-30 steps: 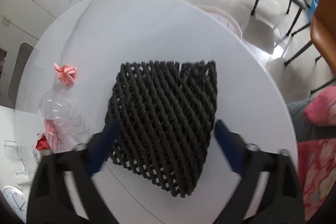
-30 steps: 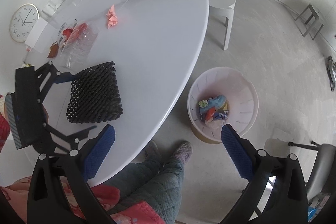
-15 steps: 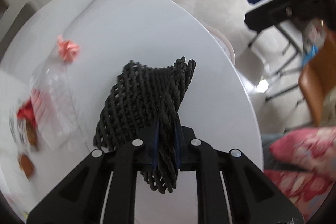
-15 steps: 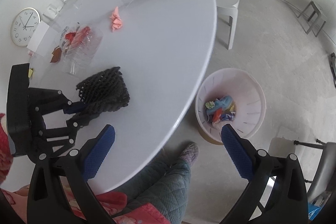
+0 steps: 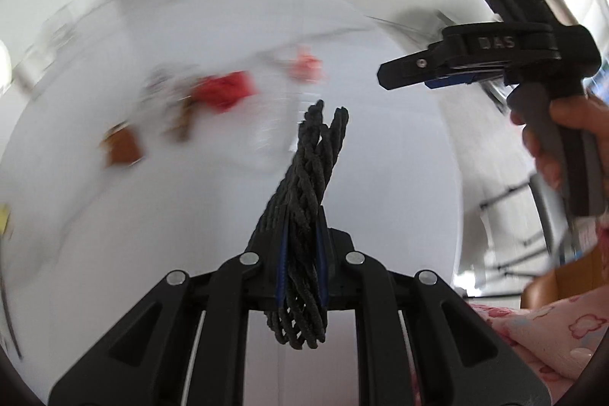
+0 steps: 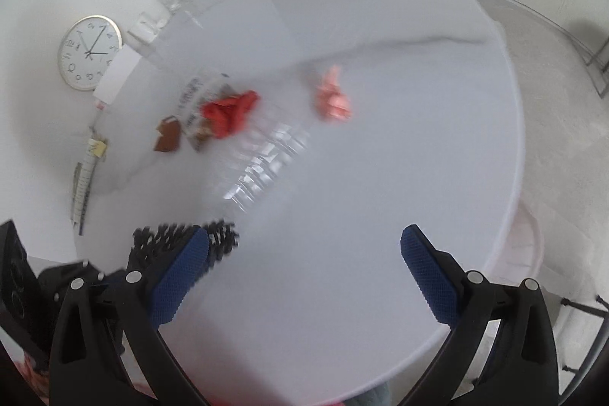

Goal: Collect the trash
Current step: 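Grasp the clear plastic bottle with the right gripper while the left holds the net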

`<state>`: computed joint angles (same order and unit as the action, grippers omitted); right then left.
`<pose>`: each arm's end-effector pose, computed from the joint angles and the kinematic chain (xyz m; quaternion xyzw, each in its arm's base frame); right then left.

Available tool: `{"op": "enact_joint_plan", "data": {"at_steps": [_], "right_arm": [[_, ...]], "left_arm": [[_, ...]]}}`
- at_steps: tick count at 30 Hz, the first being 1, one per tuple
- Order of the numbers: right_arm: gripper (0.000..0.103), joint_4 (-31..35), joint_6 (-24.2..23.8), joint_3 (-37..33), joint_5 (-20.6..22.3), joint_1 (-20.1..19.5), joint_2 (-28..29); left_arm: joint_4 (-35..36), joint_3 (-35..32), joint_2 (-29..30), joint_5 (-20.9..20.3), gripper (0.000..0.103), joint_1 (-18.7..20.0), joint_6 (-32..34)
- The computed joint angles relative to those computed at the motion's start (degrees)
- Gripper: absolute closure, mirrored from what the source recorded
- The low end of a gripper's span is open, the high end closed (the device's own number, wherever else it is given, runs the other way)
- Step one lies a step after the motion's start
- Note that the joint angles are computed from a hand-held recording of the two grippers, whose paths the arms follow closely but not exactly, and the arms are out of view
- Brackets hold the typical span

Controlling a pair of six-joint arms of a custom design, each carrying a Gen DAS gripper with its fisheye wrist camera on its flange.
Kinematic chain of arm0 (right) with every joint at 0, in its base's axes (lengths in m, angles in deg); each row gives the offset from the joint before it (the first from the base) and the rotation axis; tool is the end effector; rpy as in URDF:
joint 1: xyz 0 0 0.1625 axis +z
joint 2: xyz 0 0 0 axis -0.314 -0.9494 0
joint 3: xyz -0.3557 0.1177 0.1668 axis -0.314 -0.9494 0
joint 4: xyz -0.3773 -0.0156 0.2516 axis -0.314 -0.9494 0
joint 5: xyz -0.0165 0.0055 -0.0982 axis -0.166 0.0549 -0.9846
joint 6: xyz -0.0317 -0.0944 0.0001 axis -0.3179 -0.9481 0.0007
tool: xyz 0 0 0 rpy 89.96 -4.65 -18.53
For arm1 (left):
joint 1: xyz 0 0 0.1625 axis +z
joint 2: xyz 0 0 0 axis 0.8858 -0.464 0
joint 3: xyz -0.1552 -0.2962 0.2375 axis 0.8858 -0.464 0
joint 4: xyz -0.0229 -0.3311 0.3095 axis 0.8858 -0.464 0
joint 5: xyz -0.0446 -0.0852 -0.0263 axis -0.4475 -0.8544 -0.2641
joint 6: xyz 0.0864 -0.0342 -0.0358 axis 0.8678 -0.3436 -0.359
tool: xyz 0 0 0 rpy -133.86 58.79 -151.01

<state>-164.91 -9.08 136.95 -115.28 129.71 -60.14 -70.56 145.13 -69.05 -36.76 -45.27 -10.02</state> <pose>0.2596 -0.4127 0.2087 0.1183 -0.9666 0.1182 0.1940 -0.2651 -0.2752 0.2243 0.2355 0.9184 -0.1506 0.2800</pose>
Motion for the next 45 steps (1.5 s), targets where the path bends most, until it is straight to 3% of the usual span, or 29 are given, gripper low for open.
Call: {"op": "enact_joint_plan", "data": {"at_steps": [2, 6, 9, 13, 18, 22, 26, 29, 31, 34, 40, 45], "right_arm": [[0.003, -2.15, 1.63, -2.01, 0.01, 0.91, 5.52], [0.003, -4.46, 6.85, -4.60, -3.00, 1.99, 12.47], [0.003, -3.59, 4.16, -5.50, -2.39, 2.42, 12.90], [0.003, 2.25, -6.99, -8.05, -5.39, 4.25, 12.73], [0.003, 12.03, -28.00, -11.15, -11.28, 6.52, 14.45], [0.003, 14.42, -43.38, -12.07, -13.66, 7.36, 16.80], [0.003, 14.21, -55.06, -12.66, -16.30, 7.58, 19.84], [0.003, 14.94, -59.55, -13.96, -17.96, 6.95, 23.13], [0.003, 16.88, -59.47, -14.45, -17.68, 6.38, 23.86], [0.031, 21.20, -55.82, -15.16, -17.38, 5.60, 24.36], [0.035, 22.00, -44.56, -12.78, -11.20, 3.62, 17.83], [0.035, 18.04, -32.41, -6.38, -4.07, 0.07, 3.96]], "left_arm": [[5.29, 0.01, -3.14, 1.32, 0.091, -0.35, -3.66], [8.45, 0.43, -6.59, 2.87, 0.091, 0.79, -4.17], [9.42, 0.69, -8.07, 3.86, 0.091, 1.58, -3.88], [7.24, 1.77, -9.88, 3.33, 0.091, 2.84, -2.90], [7.41, 1.91, -9.83, 3.98, 0.091, 4.04, -2.29], [8.50, 1.60, -9.54, 4.47, 0.091, 3.91, -3.99], [9.33, 1.41, -8.91, 5.12, 0.091, 4.06, -7.25], [10.08, 1.16, -8.16, 5.21, 0.091, 4.16, -9.88], [10.02, 1.15, -7.92, 5.01, 0.091, 4.37, -11.43], [10.05, 1.12, -7.51, 4.73, 0.091, 4.32, -13.02], [7.71, 0.43, -4.74, 4.21, 0.091, 4.21, -10.79], [0.52, -1.03, 1.60, 2.97, 0.091, 2.75, -4.40]]}}
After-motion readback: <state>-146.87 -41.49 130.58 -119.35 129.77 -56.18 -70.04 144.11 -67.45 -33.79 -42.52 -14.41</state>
